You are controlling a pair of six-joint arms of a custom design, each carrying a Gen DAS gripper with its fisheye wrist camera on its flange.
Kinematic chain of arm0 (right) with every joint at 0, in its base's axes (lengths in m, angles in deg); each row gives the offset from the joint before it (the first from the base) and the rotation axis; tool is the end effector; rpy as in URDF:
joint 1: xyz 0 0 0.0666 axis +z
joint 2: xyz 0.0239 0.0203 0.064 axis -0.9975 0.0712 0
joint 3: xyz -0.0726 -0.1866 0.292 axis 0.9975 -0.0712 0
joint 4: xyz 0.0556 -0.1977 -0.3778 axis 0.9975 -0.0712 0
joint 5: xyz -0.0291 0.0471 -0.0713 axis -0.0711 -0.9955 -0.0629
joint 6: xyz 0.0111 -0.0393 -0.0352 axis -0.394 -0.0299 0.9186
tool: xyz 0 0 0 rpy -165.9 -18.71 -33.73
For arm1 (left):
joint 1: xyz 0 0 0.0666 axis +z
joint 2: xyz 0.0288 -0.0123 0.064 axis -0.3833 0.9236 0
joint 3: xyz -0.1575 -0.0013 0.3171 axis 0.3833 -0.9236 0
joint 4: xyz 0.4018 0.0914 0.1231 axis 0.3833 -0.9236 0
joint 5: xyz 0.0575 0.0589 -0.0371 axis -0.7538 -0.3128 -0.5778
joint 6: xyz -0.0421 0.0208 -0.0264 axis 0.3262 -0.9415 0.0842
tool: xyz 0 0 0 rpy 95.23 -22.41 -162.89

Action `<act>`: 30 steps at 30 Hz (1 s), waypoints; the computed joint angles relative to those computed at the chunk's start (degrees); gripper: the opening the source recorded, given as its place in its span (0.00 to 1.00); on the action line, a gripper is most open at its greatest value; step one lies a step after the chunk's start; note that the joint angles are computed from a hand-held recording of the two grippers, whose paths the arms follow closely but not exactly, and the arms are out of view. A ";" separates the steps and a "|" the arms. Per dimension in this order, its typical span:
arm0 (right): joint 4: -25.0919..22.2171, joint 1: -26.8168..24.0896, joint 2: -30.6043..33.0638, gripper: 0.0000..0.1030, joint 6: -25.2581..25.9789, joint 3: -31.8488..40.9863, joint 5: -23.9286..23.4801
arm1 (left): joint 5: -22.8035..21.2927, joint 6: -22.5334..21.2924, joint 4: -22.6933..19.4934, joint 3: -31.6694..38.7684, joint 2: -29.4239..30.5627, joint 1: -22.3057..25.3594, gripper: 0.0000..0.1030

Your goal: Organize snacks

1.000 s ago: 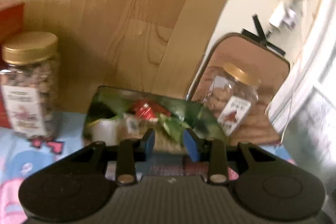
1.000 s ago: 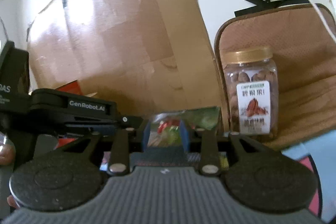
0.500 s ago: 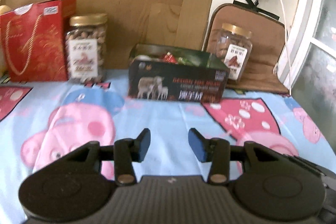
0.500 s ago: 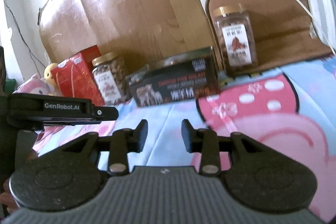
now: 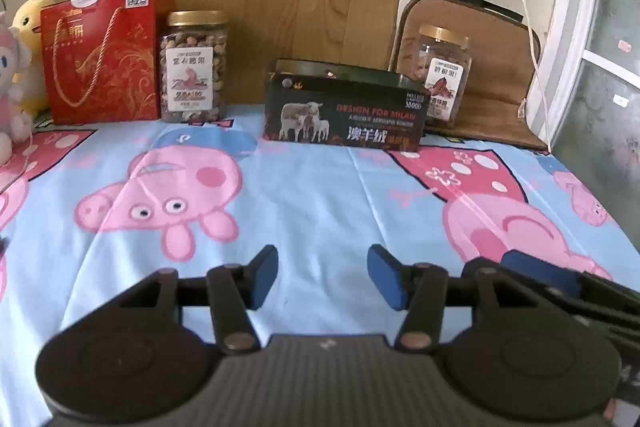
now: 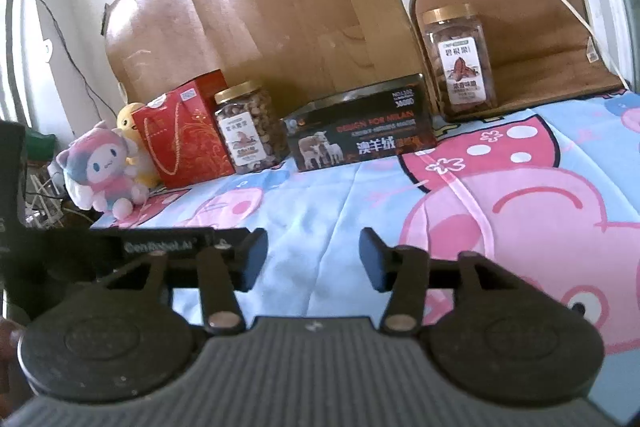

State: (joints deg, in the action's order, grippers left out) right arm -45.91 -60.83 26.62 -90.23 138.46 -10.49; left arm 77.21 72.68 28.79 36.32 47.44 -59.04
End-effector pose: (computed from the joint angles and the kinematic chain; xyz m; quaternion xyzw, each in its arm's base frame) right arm 0.4618 0.2072 0.4003 0.0744 0.8156 0.1675 0.5489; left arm 0.5377 -0.3932 0.4291 0.1424 0.8824 -0.1442 0.4246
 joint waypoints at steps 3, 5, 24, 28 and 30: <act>0.05 0.82 -0.96 0.61 -0.68 -0.95 0.61 | -0.38 0.60 0.55 -2.20 -1.33 -0.29 0.51; 0.00 1.33 -1.50 0.62 -0.81 -1.52 1.02 | -0.80 0.73 0.78 -3.18 -1.83 -0.48 0.53; 1.22 0.06 -1.90 0.75 -4.63 -2.87 4.07 | -4.50 -1.64 -0.06 -0.83 1.24 -1.85 0.77; 1.71 -0.19 -0.84 0.75 -3.92 -2.13 5.69 | -4.68 -2.12 0.16 0.35 2.51 -1.70 0.78; 1.89 -0.08 -0.78 0.76 -3.33 -2.33 6.68 | -4.63 -2.25 0.22 0.70 2.94 -1.69 0.79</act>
State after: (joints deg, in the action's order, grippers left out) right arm -44.03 -60.91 25.84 -93.56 136.13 -3.81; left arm 72.59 70.44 29.01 37.02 50.38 -60.72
